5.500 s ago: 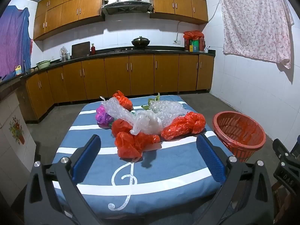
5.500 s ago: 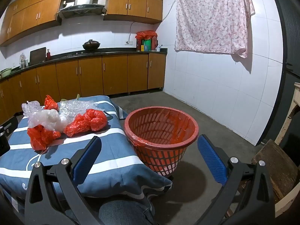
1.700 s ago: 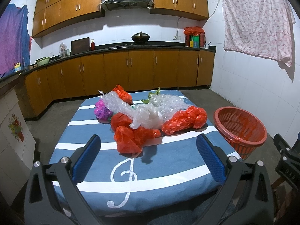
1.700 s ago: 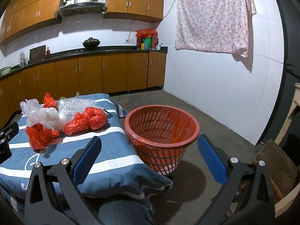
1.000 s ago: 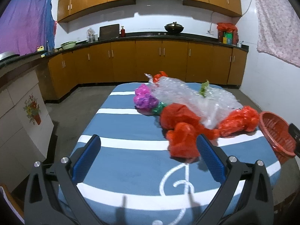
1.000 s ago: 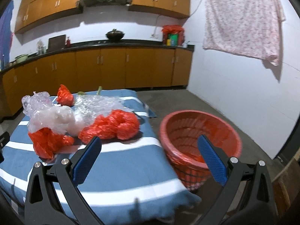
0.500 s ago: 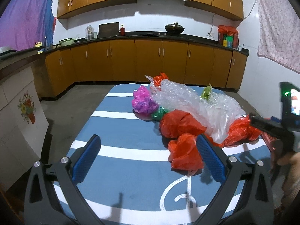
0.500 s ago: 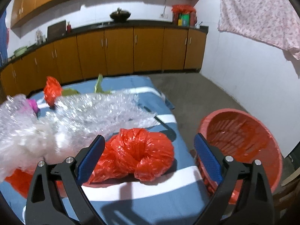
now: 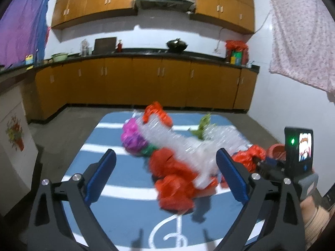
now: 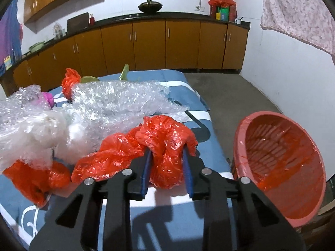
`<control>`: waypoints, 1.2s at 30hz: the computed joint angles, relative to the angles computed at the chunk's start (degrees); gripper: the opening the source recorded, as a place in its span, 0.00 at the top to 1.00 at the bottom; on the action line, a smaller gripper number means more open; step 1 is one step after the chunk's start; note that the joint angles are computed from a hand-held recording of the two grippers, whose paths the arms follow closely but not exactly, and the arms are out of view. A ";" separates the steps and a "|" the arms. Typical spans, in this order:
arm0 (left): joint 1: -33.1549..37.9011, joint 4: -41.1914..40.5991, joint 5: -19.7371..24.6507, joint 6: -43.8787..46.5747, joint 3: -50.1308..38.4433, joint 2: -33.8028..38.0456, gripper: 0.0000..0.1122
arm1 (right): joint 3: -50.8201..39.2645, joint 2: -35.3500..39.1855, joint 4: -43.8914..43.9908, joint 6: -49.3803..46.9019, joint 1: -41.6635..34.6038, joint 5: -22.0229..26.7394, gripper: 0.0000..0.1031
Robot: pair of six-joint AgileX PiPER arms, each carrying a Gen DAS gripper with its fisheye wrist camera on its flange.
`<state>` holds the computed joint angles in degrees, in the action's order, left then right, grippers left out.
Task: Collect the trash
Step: 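Reach the right tool to the red plastic bag and close on it, then lift the red bag with the right tool while the left tool grasps clear bubble wrap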
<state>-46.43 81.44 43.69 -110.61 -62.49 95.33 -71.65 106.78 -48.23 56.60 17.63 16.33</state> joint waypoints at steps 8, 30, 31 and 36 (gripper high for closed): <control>1.81 -14.02 -3.78 22.49 -17.22 8.85 0.36 | 8.69 -8.41 -9.94 10.12 -1.52 -1.67 0.74; 7.27 -33.82 -10.26 42.86 -21.45 10.57 0.91 | 15.14 -17.74 -7.77 9.12 -6.59 -5.85 0.73; 7.11 -33.63 -10.07 42.89 -21.67 10.12 0.91 | 15.18 -18.20 -8.30 9.63 -6.79 -5.92 0.73; 5.97 -33.27 -10.10 43.50 -23.24 9.28 0.91 | 16.14 -20.01 -11.16 12.24 -8.14 -6.09 0.73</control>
